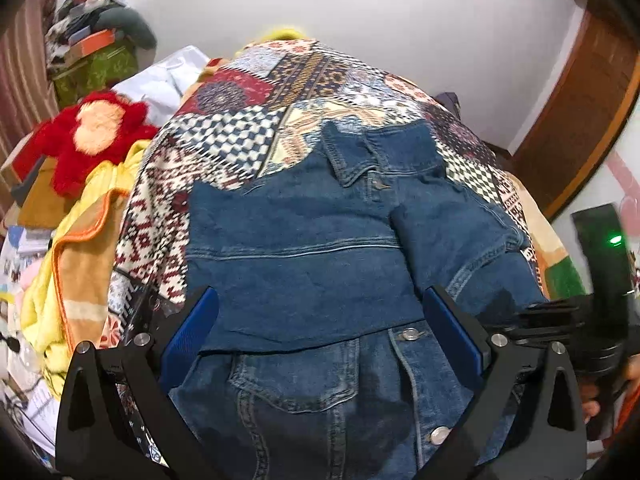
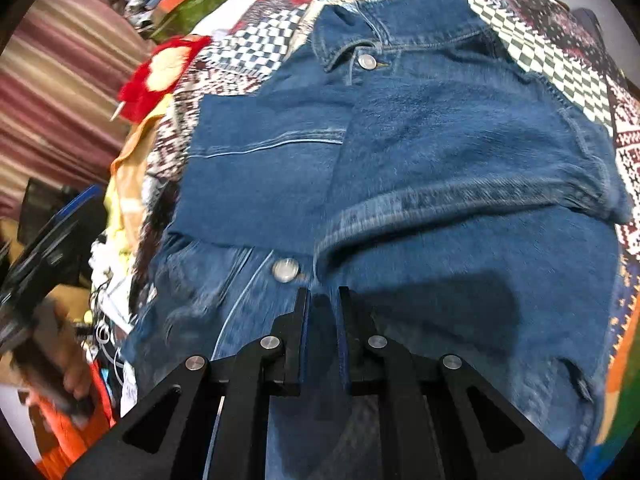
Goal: Fold large clothes
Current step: 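Lay the folded jacket side down with the right gripper and release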
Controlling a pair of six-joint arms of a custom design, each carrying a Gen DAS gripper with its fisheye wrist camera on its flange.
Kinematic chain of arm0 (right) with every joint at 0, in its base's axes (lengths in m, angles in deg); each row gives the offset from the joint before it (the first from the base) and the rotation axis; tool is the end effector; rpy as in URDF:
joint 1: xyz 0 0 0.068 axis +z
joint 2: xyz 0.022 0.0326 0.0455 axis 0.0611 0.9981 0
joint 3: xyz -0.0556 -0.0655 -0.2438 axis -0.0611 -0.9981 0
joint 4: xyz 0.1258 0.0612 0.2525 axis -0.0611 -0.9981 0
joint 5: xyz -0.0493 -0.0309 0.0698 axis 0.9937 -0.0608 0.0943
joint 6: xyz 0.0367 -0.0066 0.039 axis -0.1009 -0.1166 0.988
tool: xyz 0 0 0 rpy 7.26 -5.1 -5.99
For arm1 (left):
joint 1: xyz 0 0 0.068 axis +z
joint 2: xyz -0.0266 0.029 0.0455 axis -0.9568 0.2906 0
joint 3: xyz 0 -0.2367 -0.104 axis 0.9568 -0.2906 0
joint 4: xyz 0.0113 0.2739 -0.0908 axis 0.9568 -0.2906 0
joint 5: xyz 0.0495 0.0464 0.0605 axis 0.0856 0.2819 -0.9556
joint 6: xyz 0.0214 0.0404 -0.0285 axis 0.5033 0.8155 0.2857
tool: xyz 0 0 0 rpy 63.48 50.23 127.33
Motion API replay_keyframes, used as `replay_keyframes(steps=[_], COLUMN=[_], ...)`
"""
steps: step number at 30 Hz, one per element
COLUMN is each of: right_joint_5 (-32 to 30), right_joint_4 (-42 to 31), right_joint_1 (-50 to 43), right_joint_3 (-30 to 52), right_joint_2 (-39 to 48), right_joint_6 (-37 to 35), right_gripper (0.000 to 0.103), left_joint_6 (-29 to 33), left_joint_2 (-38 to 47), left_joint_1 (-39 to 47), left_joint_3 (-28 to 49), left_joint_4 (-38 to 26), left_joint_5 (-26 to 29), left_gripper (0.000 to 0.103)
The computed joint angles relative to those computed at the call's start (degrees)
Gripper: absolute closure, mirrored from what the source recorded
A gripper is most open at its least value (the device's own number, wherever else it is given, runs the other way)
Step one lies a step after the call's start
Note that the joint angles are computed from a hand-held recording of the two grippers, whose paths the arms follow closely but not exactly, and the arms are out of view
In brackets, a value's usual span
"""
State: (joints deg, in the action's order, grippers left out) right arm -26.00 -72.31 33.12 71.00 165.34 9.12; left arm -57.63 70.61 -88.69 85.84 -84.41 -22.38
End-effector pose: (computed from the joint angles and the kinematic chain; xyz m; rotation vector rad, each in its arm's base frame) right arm 0.2422 0.1511 0.1199 -0.6503 2.7995 0.6038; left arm 0.1881 -0.0472 0.1886 -0.2692 2.4558 -0.1302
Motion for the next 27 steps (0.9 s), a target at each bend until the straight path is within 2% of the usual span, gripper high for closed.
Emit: replay_keyframes(steps=[4, 11, 14, 20, 21, 24, 27], right_joint_5=[-0.3, 2.9, 3.1, -1.2, -1.2, -1.0, -1.6], right_joint_4=[-2.8, -4.5, -4.0, -2.7, -2.0, 0.3, 1.8], right_joint_1=[-7.5, -23.4, -29.9, -38.3, -38.4, -38.3, -37.8], right_joint_3=[-2.9, -3.0, -3.4, -2.7, -3.2, -4.3, -4.2], right_joint_2=[-11.2, -21.1, -21.2, -12.8, -12.0, -8.8, -5.8], right_joint_6=[-3.2, -11.0, -15.0, -18.7, -18.7, -18.8, -18.9], right_gripper=[0.095, 0.095, 0.095, 0.095, 0.095, 0.095, 0.095], left_joint_6=[0.6, 4.6, 7.3, 12.3, 12.5, 13.2, 12.8], left_joint_2=[5.9, 23.7, 33.2, 54.7, 58.3, 66.7, 69.2], left_joint_1=[-5.0, -12.0, -15.4, -20.0, -20.1, -19.8, -18.8], left_joint_3=[4.6, 16.5, 22.6, 37.0, 39.7, 46.3, 47.3], left_joint_4=[1.6, 5.8, 7.4, 7.0, 6.3, 3.6, 5.0], left_joint_5=[-3.3, -4.4, -4.7, -6.2, -6.1, -4.7, -3.2], left_gripper=[0.0, 0.0, 0.0, 0.001, 0.005, 0.03, 0.041])
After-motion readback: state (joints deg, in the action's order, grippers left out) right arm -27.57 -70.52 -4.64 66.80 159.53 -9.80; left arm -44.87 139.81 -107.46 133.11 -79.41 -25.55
